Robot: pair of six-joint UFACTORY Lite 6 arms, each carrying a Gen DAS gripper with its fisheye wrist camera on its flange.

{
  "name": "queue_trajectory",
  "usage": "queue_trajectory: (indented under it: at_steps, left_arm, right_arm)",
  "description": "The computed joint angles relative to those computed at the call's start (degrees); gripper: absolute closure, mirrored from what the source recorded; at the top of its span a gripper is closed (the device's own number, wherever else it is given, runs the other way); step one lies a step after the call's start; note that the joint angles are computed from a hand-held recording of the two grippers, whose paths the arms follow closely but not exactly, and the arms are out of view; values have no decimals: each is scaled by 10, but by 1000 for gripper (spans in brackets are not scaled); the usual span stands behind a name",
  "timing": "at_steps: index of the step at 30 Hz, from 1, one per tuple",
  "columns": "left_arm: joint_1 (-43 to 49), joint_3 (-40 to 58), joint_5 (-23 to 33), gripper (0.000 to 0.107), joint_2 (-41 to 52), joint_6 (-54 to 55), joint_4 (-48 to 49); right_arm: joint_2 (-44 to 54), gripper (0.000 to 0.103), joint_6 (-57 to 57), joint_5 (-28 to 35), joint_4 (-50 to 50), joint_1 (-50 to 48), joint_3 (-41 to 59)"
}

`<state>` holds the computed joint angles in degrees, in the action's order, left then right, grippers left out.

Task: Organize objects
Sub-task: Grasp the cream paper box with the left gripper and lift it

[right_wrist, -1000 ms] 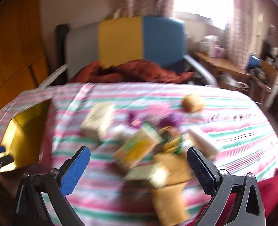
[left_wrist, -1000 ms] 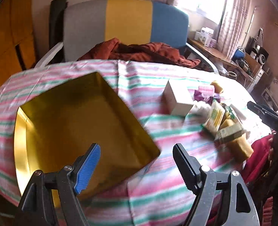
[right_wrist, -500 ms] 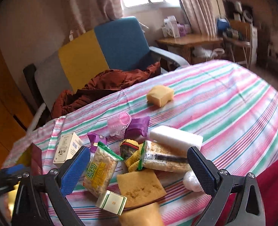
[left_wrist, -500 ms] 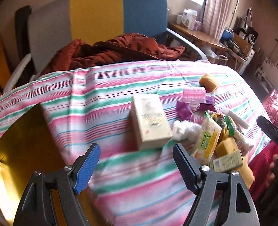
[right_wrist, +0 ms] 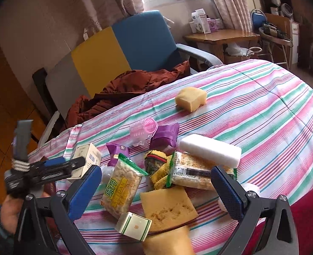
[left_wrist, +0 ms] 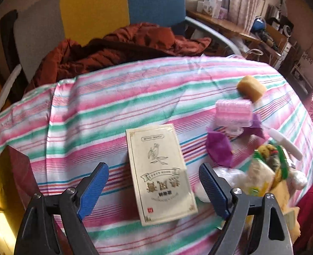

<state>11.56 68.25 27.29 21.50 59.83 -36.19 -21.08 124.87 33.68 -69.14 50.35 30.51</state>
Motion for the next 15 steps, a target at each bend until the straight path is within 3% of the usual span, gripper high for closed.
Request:
queue_trajectory:
  at_steps: [1, 2, 4, 9, 15]
  left_arm:
    - [-1, 5, -3, 24, 11, -13, 9]
    - [1, 9, -3, 39, 20, -21, 11]
    - [9, 24, 11, 54, 43, -43, 22]
    - [25, -8, 16, 56, 29, 10, -17]
    - [63, -102, 32, 56, -71, 105, -89]
  right_arm:
    - [2, 0, -1, 0, 0, 1, 1]
    - [3, 0, -2, -1, 0, 0, 2]
    - [6, 0, -6, -4, 1, -2, 3]
    - [9, 0, -8, -4, 5, -2, 4]
    - [7, 0, -5, -12, 12, -10, -1]
